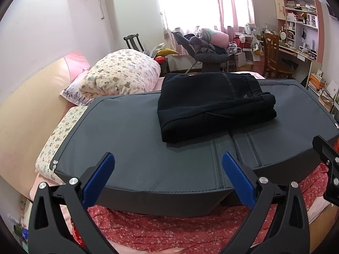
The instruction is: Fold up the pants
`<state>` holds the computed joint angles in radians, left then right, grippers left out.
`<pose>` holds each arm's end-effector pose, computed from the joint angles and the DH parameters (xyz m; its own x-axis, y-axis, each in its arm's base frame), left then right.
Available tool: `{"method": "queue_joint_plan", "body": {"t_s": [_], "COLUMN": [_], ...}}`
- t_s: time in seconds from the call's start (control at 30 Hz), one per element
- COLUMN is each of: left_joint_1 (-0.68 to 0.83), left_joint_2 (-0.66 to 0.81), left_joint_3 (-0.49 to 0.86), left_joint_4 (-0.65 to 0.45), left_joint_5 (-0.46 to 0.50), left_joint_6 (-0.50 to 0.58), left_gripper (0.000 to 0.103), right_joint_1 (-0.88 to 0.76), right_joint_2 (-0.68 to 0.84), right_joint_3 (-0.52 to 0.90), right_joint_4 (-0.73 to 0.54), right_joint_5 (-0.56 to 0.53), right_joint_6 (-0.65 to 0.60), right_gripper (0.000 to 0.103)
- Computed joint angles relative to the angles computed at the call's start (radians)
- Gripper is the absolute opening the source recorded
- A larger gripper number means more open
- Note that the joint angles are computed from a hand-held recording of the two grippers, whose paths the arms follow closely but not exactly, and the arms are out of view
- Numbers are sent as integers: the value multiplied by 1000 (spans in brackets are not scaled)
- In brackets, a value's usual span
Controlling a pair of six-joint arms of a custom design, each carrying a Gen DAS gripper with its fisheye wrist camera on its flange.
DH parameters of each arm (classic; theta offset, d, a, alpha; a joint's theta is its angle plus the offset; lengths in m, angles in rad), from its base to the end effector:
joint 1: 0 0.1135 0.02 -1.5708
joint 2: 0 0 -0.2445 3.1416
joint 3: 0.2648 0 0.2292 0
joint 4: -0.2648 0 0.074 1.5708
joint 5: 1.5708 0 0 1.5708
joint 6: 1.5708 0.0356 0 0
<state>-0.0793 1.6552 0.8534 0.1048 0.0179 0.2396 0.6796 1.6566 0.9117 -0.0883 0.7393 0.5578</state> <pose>0.3205 -0.0261 0.1695 -0.5996 0.2857 -0.7476 0.2421 0.9551 0.1708 0.2575 0.1772 0.1770 -0.5477 0.0604 -0.8345 0.2097 0.9755 -0.0671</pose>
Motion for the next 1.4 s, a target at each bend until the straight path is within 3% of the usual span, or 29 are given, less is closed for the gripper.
{"method": "queue_joint_plan", "body": {"t_s": [1.4], "left_joint_1": [21], "left_joint_2": [-50], "left_joint_3": [-47], "left_joint_4": [-15], "left_joint_5": [14], "left_joint_6": [21], "left_gripper": [101], "right_joint_1": [48], "right_joint_2": [4], "right_joint_3": [2], "right_joint_4": [0], "right_joint_5": [2], "right_joint_6": [1], "right_gripper": [102]}}
